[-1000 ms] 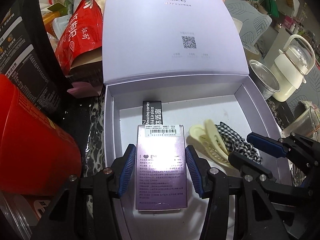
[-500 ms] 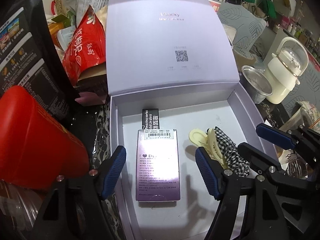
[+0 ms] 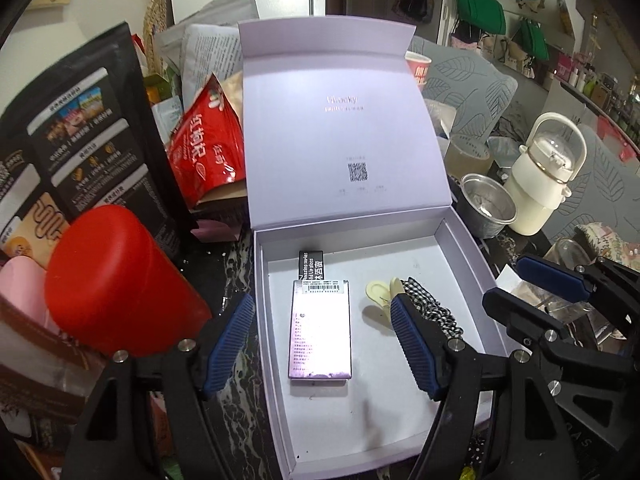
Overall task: Organize rigid objects
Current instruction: 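Withdraw both grippers from the gift box back over the table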
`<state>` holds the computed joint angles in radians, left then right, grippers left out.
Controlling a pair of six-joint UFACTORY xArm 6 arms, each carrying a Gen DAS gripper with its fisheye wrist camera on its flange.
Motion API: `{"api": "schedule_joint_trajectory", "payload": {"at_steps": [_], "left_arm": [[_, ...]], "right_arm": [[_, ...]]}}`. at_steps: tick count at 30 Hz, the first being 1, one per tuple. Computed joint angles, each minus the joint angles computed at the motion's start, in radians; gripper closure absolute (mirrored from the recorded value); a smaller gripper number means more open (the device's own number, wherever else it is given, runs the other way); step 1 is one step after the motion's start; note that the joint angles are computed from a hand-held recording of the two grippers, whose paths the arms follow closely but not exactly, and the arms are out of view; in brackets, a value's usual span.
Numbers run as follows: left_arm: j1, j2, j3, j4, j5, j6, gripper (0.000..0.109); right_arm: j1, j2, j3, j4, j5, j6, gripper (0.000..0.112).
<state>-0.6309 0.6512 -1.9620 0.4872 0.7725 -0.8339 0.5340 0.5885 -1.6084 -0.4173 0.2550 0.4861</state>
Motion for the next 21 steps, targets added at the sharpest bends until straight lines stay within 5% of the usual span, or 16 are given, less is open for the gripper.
{"api": "schedule_joint_trajectory", "payload": {"at_steps": [7,14,16,21], "left_arm": [[-0.034,-0.113,0.118,0.103,-0.022,-0.071,0.037],[-0.074,-0.214,0.228,0.168,-0.028,-0.133,0.036],[-0.084,-0.237,0.253,0.194,-0.024,-0.159,0.011],[-0.106,-0.299,0.326,0.253,-0.03,-0.228,0.006]], "right_arm": [[0.0,-0.108,0.115,-0.12,-0.044,0.124,0.075],[-0.008,-0.229,0.242,-0.318,-0.072,0.324,0.059],[-0.011,-0.261,0.278,-0.345,-0.085,0.353,0.056],[-0.019,-0.348,0.372,-0.481,-0.102,0.503,0.047]]}}
